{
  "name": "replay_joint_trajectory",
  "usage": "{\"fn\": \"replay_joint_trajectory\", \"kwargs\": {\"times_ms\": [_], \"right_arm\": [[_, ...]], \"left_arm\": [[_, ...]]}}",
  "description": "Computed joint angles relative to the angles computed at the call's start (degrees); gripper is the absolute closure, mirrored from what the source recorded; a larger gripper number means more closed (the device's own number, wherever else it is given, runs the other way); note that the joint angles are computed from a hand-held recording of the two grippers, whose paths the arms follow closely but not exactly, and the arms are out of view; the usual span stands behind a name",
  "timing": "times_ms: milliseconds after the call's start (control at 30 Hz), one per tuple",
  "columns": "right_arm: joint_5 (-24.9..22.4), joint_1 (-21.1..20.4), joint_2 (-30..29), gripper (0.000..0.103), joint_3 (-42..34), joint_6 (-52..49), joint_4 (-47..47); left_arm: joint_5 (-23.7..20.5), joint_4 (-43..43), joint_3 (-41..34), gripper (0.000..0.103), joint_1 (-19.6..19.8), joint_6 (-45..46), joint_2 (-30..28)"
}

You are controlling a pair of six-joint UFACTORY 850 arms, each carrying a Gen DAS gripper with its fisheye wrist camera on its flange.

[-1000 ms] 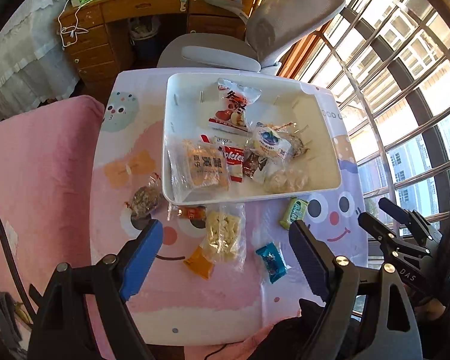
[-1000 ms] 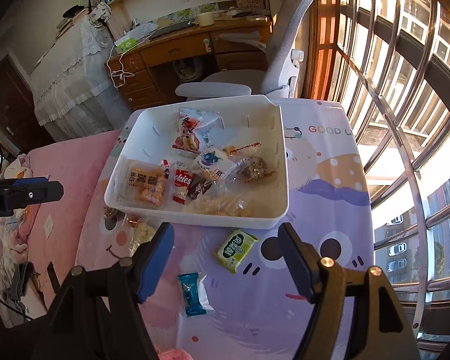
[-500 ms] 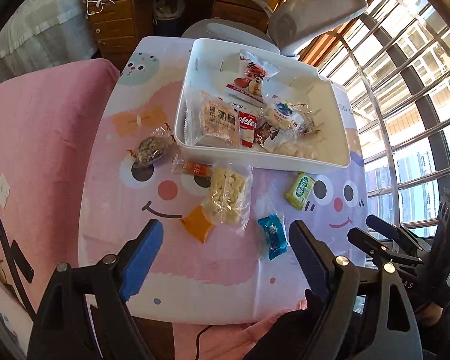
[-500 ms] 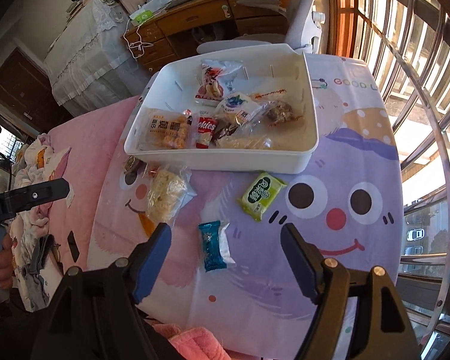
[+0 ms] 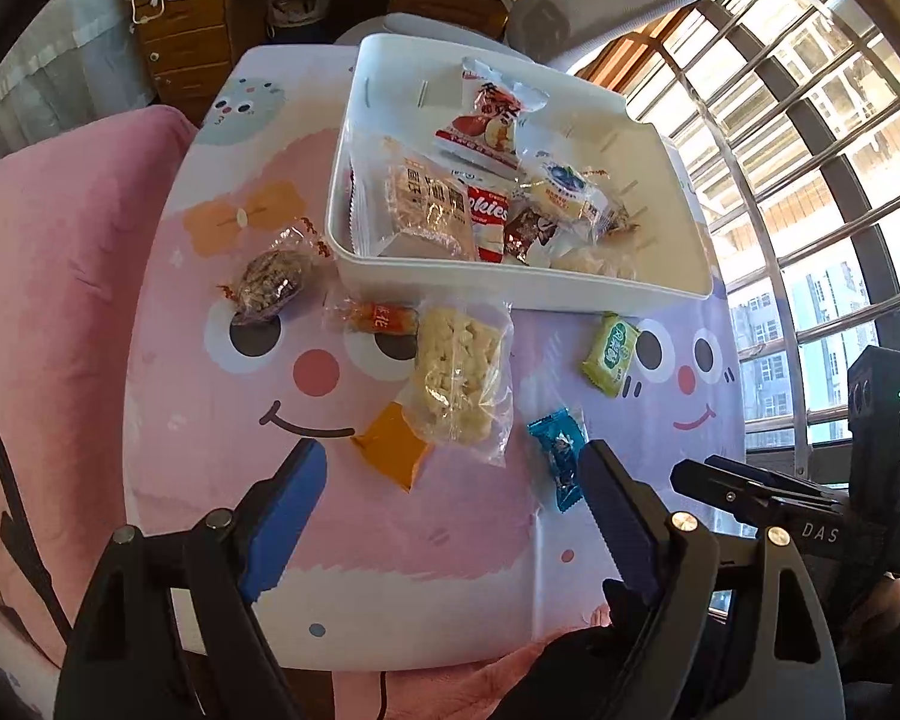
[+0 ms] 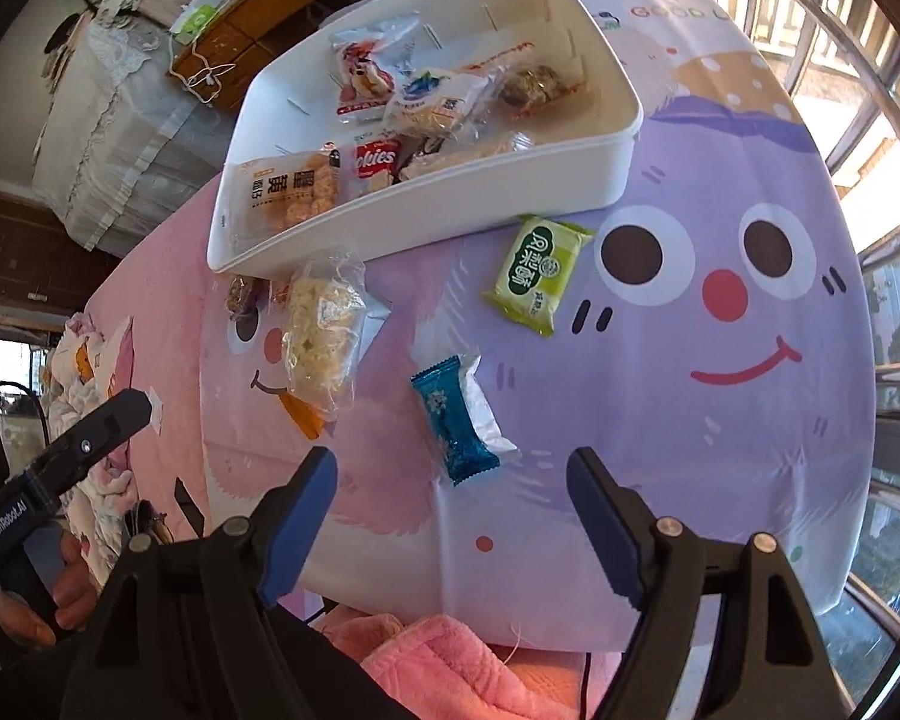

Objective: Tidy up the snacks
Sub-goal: 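Withdraw both tools from the basket toward the remaining snacks, then grasp rice cracker bag with left tool while right tool grasps blue candy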

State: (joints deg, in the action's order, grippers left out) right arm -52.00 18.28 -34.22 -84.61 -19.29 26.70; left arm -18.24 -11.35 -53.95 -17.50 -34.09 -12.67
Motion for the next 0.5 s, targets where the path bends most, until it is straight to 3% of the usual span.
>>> {"fn": "replay_joint_trajectory", "kwargs": {"times_ms": [333, 500], "right_arm": [[-0.4, -0.3, -2.7, 0.023, 0.8, 16.3, 4.3], [1.9, -0.7, -3.5, 0.023, 2.1, 25.6, 8.6]], "left_arm": [[-1.3, -19.6, -2.3, 0.018, 3.4, 26.2, -6.4], [-2.6, -27.4, -4.2, 0.018, 4.8, 37.7, -10.0]]}}
